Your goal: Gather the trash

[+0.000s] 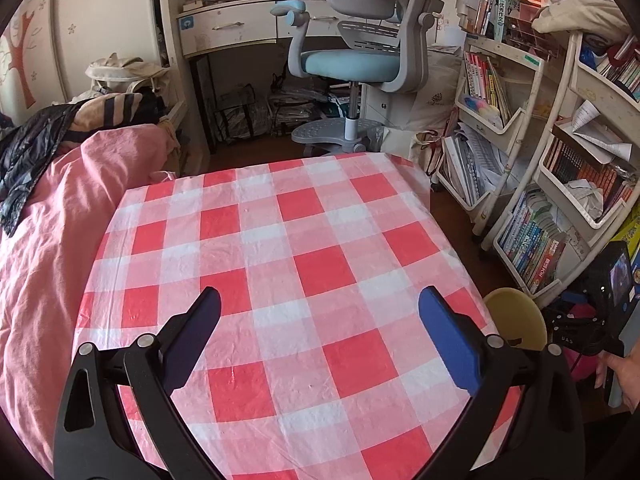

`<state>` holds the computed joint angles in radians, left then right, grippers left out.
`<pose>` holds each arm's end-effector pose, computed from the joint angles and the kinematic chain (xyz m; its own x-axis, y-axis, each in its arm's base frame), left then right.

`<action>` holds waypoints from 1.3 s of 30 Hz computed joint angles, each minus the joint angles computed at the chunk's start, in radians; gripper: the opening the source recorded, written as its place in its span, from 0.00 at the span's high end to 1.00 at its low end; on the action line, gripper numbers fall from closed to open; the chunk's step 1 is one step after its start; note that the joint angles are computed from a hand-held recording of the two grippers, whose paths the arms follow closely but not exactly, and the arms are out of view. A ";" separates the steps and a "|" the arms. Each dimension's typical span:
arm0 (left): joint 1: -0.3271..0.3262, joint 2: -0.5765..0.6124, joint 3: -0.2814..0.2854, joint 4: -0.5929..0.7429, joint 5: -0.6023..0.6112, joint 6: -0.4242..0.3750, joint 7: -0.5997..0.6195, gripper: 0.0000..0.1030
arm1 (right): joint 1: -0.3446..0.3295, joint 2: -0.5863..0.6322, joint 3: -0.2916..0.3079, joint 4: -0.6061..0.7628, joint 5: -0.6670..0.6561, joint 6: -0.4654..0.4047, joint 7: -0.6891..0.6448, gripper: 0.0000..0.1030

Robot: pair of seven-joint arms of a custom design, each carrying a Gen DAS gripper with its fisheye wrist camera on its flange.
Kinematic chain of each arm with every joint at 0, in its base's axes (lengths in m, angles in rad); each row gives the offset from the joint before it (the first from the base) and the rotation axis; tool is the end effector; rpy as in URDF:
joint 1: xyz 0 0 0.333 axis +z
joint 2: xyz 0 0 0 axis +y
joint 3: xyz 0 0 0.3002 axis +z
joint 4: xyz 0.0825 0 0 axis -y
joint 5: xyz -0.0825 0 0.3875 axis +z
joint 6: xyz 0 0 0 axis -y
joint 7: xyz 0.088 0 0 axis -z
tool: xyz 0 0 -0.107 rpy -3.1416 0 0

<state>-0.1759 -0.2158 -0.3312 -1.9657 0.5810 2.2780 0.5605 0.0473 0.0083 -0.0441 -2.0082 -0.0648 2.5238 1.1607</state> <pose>0.4765 -0.2668 0.6059 0.2244 -0.9745 -0.0088 -0.6993 -0.1547 -0.6979 0.5991 0.0026 0.4891 0.3767 -0.8928 0.2470 -0.7883 -0.4489 -0.4207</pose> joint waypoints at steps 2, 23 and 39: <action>-0.002 -0.010 0.001 -0.007 -0.011 -0.005 -0.005 0.07 | 0.016 -0.054 0.012 -0.045 0.076 0.044 -0.056 0.46; 0.151 -0.390 -0.056 -0.267 -0.046 -0.079 -0.063 0.07 | 0.449 -0.396 -0.048 -0.357 0.486 0.489 -0.252 0.08; 0.226 -0.458 -0.080 -0.301 -0.099 -0.055 -0.022 0.07 | 0.466 -0.384 -0.052 -0.393 0.206 0.562 -0.041 0.08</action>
